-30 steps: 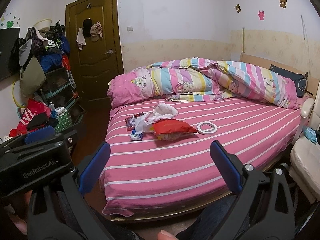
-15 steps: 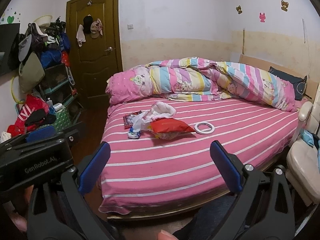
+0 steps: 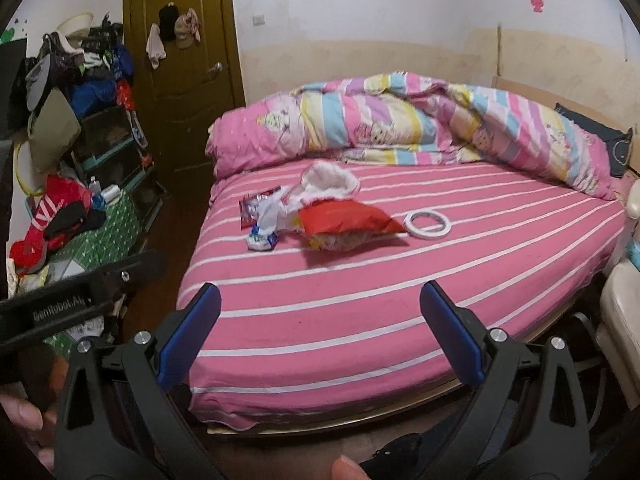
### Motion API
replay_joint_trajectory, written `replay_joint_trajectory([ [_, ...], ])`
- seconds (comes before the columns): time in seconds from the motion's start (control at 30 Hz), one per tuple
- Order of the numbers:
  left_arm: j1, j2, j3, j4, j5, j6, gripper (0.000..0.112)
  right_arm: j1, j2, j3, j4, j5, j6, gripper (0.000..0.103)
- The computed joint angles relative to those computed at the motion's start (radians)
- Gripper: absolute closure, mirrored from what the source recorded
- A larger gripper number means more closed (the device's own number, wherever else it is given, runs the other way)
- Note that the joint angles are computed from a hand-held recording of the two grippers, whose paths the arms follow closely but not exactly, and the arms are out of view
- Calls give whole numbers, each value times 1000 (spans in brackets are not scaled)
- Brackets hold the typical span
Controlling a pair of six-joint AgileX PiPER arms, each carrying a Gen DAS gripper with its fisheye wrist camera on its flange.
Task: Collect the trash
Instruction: 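Grasp the red snack bag with the right tool while the left tool grasps white tissue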
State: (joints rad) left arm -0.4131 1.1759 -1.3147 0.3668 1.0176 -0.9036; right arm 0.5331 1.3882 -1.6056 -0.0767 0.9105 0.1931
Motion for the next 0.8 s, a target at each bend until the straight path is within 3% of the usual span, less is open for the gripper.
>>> replay_joint_trajectory([
  [0.23,179,125,32,-198,-170,202,33,-96,126,-1,149,-110,-178,5],
  [0.47,244,280,-18,-312,-266,368,33,-207,335,-113,331,-230,-436,5],
  [0.53,260,344,-49,-348,-294,425,33,-239,415,-182,407,-221,-519,5],
  [0.63,281,420,-92,-382,-318,472,33,-310,548,-329,588,-130,-596,5],
  [0.8,329,534,-181,-383,-331,508,33,-353,772,-639,673,69,-474,5],
])
